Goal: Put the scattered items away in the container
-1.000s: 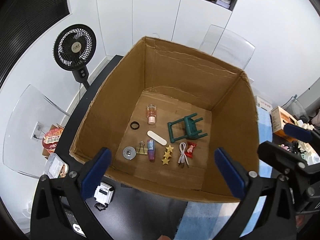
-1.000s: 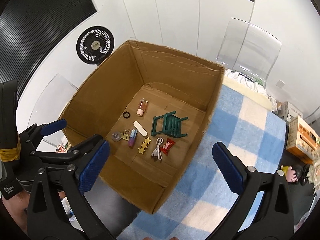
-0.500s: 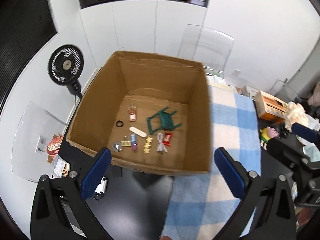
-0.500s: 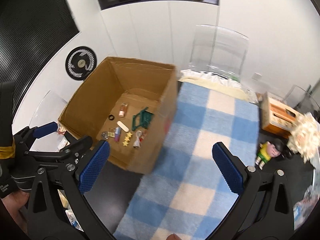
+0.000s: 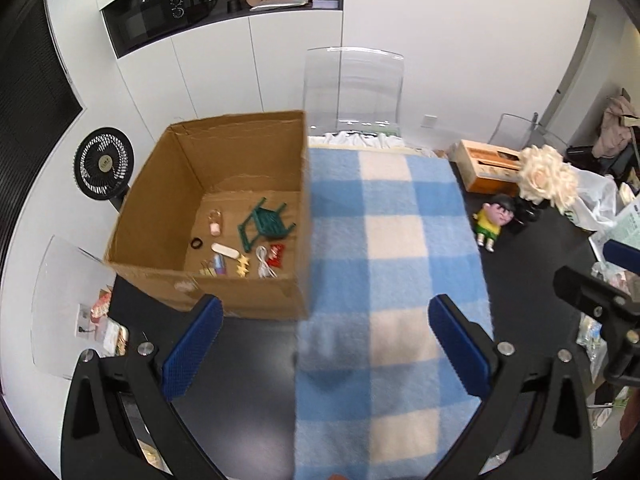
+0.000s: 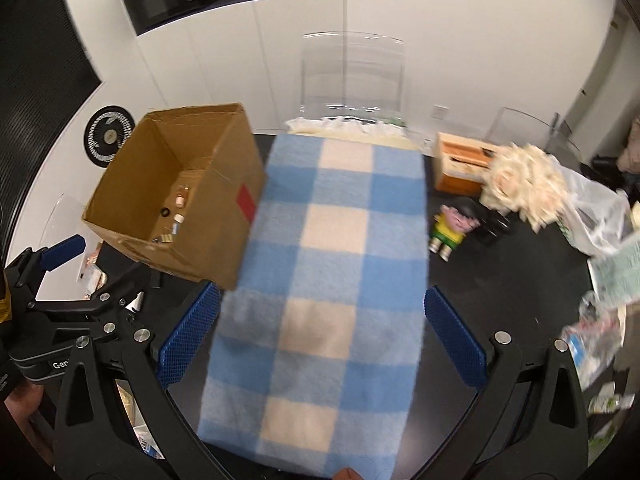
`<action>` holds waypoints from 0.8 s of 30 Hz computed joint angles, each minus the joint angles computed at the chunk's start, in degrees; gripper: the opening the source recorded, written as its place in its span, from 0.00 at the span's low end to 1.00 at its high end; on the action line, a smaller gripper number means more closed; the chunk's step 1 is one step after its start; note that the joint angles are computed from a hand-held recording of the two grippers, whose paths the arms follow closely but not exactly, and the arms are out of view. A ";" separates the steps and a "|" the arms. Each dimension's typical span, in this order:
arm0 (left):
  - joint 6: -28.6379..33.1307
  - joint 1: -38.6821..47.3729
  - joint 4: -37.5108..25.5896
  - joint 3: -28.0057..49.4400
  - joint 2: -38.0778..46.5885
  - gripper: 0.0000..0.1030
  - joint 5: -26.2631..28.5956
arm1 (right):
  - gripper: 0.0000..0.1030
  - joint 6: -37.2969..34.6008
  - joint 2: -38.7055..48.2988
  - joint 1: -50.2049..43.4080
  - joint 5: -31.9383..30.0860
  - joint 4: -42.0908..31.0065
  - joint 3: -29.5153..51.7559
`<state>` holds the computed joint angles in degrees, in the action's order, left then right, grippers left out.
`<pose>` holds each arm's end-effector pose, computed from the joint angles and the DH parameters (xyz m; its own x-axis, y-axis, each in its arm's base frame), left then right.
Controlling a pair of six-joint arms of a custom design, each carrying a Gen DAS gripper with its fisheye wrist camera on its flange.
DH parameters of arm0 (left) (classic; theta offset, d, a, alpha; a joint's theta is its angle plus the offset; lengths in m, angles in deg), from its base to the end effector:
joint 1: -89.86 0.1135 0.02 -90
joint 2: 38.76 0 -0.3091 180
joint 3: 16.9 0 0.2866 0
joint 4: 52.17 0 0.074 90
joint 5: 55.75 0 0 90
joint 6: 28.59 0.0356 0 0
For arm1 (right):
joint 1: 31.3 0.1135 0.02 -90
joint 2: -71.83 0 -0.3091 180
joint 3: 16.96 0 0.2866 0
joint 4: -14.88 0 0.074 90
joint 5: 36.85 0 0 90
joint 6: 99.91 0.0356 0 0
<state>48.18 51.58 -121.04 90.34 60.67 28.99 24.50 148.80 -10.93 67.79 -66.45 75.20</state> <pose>0.3219 -0.2499 0.3616 -0.8019 0.3426 -0.4894 0.4094 0.9118 -0.0326 0.2570 0.0858 0.3906 -0.8435 0.2701 -0.4643 0.2857 0.9576 0.0379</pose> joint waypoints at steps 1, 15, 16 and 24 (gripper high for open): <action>-0.40 -0.72 -0.29 -0.60 -0.74 1.00 -0.13 | 1.00 0.72 -1.46 0.31 0.47 -0.87 -0.79; -4.19 -8.70 -5.87 -6.45 -8.75 1.00 -4.44 | 1.00 17.42 -12.82 12.95 4.19 -9.60 -8.21; -4.24 -9.15 -6.35 -6.57 -8.85 1.00 -5.26 | 1.00 18.55 -13.09 13.95 4.57 -10.26 -8.19; -5.11 -10.13 -6.99 -9.23 -11.04 1.00 -3.68 | 1.00 24.91 -13.58 19.08 5.70 -13.42 -7.82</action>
